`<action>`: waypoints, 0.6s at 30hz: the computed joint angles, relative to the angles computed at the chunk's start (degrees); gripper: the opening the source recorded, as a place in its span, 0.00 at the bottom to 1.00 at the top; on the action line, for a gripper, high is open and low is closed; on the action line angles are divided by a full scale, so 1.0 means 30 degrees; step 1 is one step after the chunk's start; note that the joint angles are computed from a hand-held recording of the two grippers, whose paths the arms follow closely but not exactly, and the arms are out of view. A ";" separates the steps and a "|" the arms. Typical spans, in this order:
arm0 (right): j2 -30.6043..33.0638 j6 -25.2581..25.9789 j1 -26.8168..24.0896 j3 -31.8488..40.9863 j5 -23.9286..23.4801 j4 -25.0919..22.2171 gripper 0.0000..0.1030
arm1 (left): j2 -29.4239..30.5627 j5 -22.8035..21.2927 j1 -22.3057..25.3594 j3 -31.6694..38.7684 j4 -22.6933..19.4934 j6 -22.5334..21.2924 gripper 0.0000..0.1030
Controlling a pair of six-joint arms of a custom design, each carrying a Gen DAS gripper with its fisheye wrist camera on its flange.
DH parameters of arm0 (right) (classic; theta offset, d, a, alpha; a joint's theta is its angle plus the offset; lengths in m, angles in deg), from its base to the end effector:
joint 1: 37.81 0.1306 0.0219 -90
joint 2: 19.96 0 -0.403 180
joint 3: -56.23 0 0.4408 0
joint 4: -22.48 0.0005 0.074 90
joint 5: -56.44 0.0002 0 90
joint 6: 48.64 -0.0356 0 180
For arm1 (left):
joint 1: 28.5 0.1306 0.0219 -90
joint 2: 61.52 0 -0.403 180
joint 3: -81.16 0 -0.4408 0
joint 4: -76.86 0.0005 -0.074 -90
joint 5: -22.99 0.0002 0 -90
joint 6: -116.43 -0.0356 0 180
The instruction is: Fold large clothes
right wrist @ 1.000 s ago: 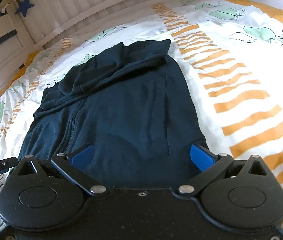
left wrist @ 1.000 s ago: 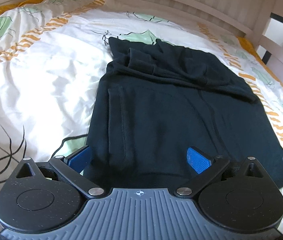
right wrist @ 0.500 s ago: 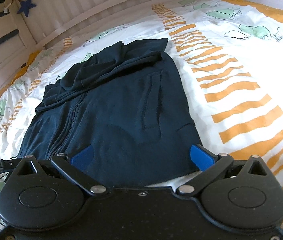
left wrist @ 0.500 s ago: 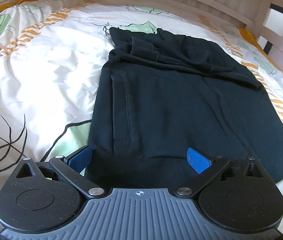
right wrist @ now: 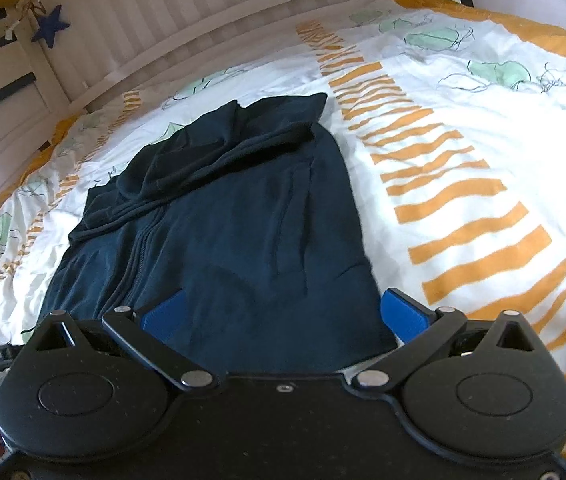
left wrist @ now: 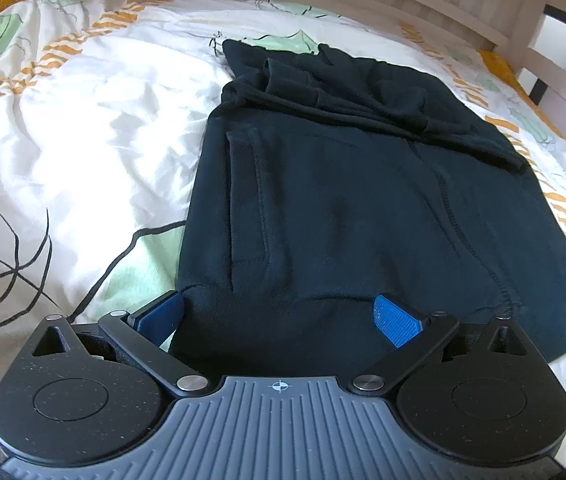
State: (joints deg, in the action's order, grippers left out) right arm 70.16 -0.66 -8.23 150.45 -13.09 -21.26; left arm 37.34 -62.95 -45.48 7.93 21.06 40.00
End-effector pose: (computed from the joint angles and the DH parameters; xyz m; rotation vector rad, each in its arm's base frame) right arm 0.4803 0.2577 0.4965 0.4276 2.1849 0.2852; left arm 0.5671 -0.1763 0.5081 0.1055 2.4282 -0.3296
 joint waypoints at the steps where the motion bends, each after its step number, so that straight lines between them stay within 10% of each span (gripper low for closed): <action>1: 0.0065 0.0065 -0.0112 0.0076 -0.0020 -0.0048 1.00 | 0.0054 0.0074 0.0029 0.0048 -0.0098 0.0054 1.00; 18: -0.0221 -0.1970 -0.1421 -0.1198 -0.2937 0.1037 1.00 | 0.0295 0.0878 0.0257 0.0242 -0.0383 0.0772 0.99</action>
State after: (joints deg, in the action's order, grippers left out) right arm 69.50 -6.57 -12.50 146.85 -21.90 -18.15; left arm 38.22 -60.32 -44.71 8.66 19.91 42.32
